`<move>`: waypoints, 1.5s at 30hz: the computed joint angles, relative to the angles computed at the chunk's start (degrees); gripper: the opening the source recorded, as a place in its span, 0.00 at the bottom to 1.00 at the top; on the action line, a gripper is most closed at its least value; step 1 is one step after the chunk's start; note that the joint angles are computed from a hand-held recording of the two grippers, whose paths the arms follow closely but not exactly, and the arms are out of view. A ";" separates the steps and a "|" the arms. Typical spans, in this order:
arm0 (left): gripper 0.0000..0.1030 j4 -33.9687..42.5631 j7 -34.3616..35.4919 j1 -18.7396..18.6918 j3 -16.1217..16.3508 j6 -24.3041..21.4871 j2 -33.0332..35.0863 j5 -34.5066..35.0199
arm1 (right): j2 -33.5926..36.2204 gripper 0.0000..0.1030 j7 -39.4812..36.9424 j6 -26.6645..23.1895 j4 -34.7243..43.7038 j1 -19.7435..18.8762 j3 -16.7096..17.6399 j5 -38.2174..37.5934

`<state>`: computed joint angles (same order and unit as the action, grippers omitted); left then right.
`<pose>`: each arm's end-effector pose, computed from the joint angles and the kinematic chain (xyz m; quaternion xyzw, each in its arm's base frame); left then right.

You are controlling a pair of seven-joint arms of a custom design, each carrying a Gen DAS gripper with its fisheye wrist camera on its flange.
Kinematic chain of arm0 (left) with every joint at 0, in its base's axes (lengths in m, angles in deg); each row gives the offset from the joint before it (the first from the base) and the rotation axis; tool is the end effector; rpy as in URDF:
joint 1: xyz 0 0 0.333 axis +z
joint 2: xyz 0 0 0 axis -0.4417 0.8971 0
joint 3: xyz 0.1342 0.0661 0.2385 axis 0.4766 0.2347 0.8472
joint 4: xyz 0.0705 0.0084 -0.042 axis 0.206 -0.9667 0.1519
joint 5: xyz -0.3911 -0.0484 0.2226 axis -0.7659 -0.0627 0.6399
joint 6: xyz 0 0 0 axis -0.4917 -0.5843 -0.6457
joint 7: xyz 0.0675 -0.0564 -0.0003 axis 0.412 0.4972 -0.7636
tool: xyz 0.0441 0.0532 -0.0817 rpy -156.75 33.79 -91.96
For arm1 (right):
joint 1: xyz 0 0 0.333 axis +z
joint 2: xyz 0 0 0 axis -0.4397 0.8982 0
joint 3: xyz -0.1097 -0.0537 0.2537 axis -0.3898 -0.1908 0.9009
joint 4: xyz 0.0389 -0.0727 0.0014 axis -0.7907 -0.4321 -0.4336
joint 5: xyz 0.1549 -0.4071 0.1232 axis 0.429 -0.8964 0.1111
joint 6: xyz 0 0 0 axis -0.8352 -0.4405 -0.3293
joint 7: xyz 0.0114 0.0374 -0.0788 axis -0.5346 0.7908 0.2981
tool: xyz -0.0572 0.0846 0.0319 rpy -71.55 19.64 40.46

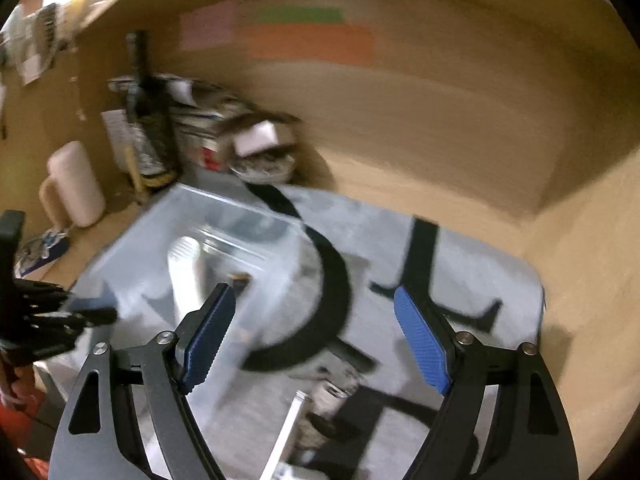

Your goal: Organize rigid objects

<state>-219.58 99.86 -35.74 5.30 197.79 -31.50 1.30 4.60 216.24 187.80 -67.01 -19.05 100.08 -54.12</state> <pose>0.5191 -0.1425 0.2465 -0.4903 0.8120 -0.3079 0.0742 0.4448 0.1978 0.3328 -0.6363 0.6699 -0.2990 0.2384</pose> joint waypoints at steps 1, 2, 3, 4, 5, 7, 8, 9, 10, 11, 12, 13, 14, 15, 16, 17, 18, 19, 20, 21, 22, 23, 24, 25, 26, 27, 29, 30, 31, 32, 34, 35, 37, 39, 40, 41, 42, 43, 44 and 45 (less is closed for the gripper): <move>0.14 0.00 0.00 0.00 0.00 0.00 0.00 0.00 | 0.13 0.77 -0.70 -0.06 -0.70 0.12 -0.86 1.30; 0.14 0.02 -0.13 -0.04 -0.02 0.01 0.03 0.12 | 0.35 0.77 -1.19 -0.03 -1.05 0.06 -1.25 2.00; 0.14 0.06 -0.28 -0.07 -0.05 0.11 0.08 0.26 | 0.72 0.77 -1.59 -0.15 -1.26 -0.03 -1.48 2.62; 0.14 0.01 -0.17 -0.04 -0.03 0.12 0.05 0.24 | 1.18 0.77 -2.20 -0.32 -1.52 -0.04 -1.83 3.48; 0.14 0.01 -0.14 -0.05 -0.03 0.18 0.07 0.25 | 2.12 0.77 -3.32 0.05 -1.66 0.07 -2.58 4.83; 0.14 0.04 -0.03 -0.01 0.00 0.03 0.06 0.12 | 3.47 0.76 -5.23 1.19 -2.03 0.12 -3.63 7.02; 0.14 0.04 -0.06 0.00 0.00 -0.04 0.05 0.10 | 3.88 0.76 -5.41 1.15 -2.04 -0.10 -3.54 7.38; 0.14 0.03 0.02 0.00 0.00 -0.05 0.03 0.02 | 4.33 0.74 -5.56 0.97 -2.03 -0.27 -3.47 7.68; 0.14 0.03 0.02 0.00 0.00 -0.05 0.03 0.02 | 5.20 0.72 -6.44 1.15 -1.82 -0.18 -3.85 8.54; 0.14 0.02 0.04 -0.01 -0.01 0.02 0.04 0.03 | 5.76 0.71 -7.14 1.48 -1.67 -0.11 -4.15 9.24; 0.14 0.01 0.10 -0.01 -0.01 0.04 0.04 -0.01 | 6.21 0.71 -7.93 1.80 -1.56 0.01 -4.49 10.06; 0.14 0.07 -0.05 -0.04 -0.03 0.14 0.12 0.14 | 7.06 0.71 -8.75 2.14 -1.16 0.02 -4.73 10.64; 0.14 0.05 0.04 0.00 -0.01 0.05 0.08 0.07 | 7.66 0.71 -9.32 2.15 -0.83 0.04 -4.78 10.92; 0.14 0.03 0.12 0.01 0.00 -0.03 0.05 -0.02 | 8.48 0.71 -10.15 2.03 -0.29 0.18 -4.95 11.46; 0.14 0.11 0.07 0.02 0.01 -0.04 0.13 0.02 | 9.67 0.71 -12.10 1.97 0.45 0.77 -5.55 13.20; 0.14 0.11 0.07 0.03 0.00 -0.04 0.13 0.02 | 10.71 0.71 -13.43 2.14 1.08 1.15 -5.96 14.44; 0.14 0.16 0.04 0.06 0.02 -0.17 0.16 0.05 | 11.67 0.71 -14.52 2.20 1.69 1.49 -6.24 15.45; 0.14 0.27 -0.13 0.08 0.02 -0.20 0.27 0.19 | 12.92 0.70 -15.40 2.03 2.58 1.74 -6.41 16.12; 0.14 0.30 -0.16 0.15 0.05 -0.29 0.29 0.34 | 13.99 0.68 -16.28 1.81 3.29 2.06 -6.67 16.91; 0.14 0.28 -0.23 0.19 0.05 -0.33 0.28 0.46 | 15.13 0.59 -18.53 2.10 3.82 2.70 -7.32 19.17; 0.14 0.35 -0.39 0.22 0.06 -0.35 0.36 0.67 | 15.61 0.57 -17.00 2.25 4.21 2.45 -7.18 17.41; 0.14 0.33 -0.33 0.27 0.06 -0.41 0.35 0.67 | 15.68 0.55 -15.36 2.44 4.40 2.29 -7.12 15.51; 0.14 0.33 -0.29 0.30 0.05 -0.41 0.40 0.69 | 15.59 0.44 -15.62 2.67 4.30 2.49 -7.42 15.74; 0.14 0.37 -0.28 0.34 0.05 -0.40 0.45 0.75 | 15.47 0.34 -15.48 3.21 4.12 2.52 -7.66 15.72; 0.14 0.37 -0.28 0.36 0.02 -0.40 0.45 0.75 | 15.43 0.28 -15.33 3.76 3.97 2.51 -7.84 15.80; 0.14 0.37 -0.14 0.38 0.00 -0.39 0.45 0.62 | 15.27 0.18 -15.75 4.02 3.75 2.59 -8.06 16.51; 0.14 0.42 -0.02 0.43 0.00 -0.45 0.51 0.49 | 14.83 0.18 -15.04 5.13 3.16 2.16 -8.20 16.42; 0.14 0.43 0.04 0.47 0.01 -0.49 0.53 0.44 | 14.82 0.18 -13.76 5.29 3.17 1.74 -7.95 15.25; 0.14 0.43 0.10 0.50 0.01 -0.51 0.55 0.42 | 14.35 0.18 -12.44 5.28 2.90 1.36 -7.69 13.81; 0.14 0.43 0.13 0.52 0.00 -0.49 0.56 0.45 | 14.07 0.18 -10.79 5.36 2.79 0.85 -7.40 12.01; 0.14 0.45 0.15 0.56 0.00 -0.48 0.58 0.51 | 12.67 0.17 -9.40 5.52 1.99 0.42 -7.21 10.41; 0.14 0.44 0.13 0.55 -0.03 -0.46 0.57 0.45 | 12.19 0.17 -8.93 5.60 1.78 0.14 -7.07 9.88; 0.14 0.45 0.20 0.56 -0.04 -0.45 0.58 0.37 | 10.91 0.17 -8.23 5.78 1.32 -0.37 -6.74 9.00; 0.14 0.42 0.25 0.55 -0.06 -0.46 0.55 0.25 | 9.31 0.17 -7.21 6.13 0.80 -1.01 -6.13 8.01; 0.14 0.45 0.46 0.61 -0.02 -0.52 0.57 0.11 | 7.99 0.17 -6.47 6.24 0.40 -1.40 -5.57 7.13; 0.14 0.43 0.55 0.59 -0.05 -0.48 0.58 -0.01 | 7.22 0.17 -6.16 6.47 0.19 -1.74 -5.17 6.70; 0.14 0.41 0.61 0.57 -0.07 -0.46 0.58 -0.11 | 6.78 0.17 -5.80 6.74 0.21 -2.11 -4.71 6.24; 0.14 0.42 0.68 0.59 -0.05 -0.50 0.59 -0.16 | 5.76 0.17 -5.10 6.96 -0.01 -2.50 -4.09 5.48; 0.14 0.41 0.76 0.58 -0.07 -0.46 0.59 -0.21 | 5.10 0.17 -4.67 7.27 -0.08 -2.79 -3.58 5.04; 0.14 0.41 0.76 0.58 -0.07 -0.46 0.59 -0.21 | 4.34 0.17 -4.21 7.62 -0.17 -3.03 -3.05 4.64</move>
<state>-219.17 100.62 -35.16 5.23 197.33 -30.91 1.09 8.95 212.03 195.42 -67.18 -22.08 97.03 -49.48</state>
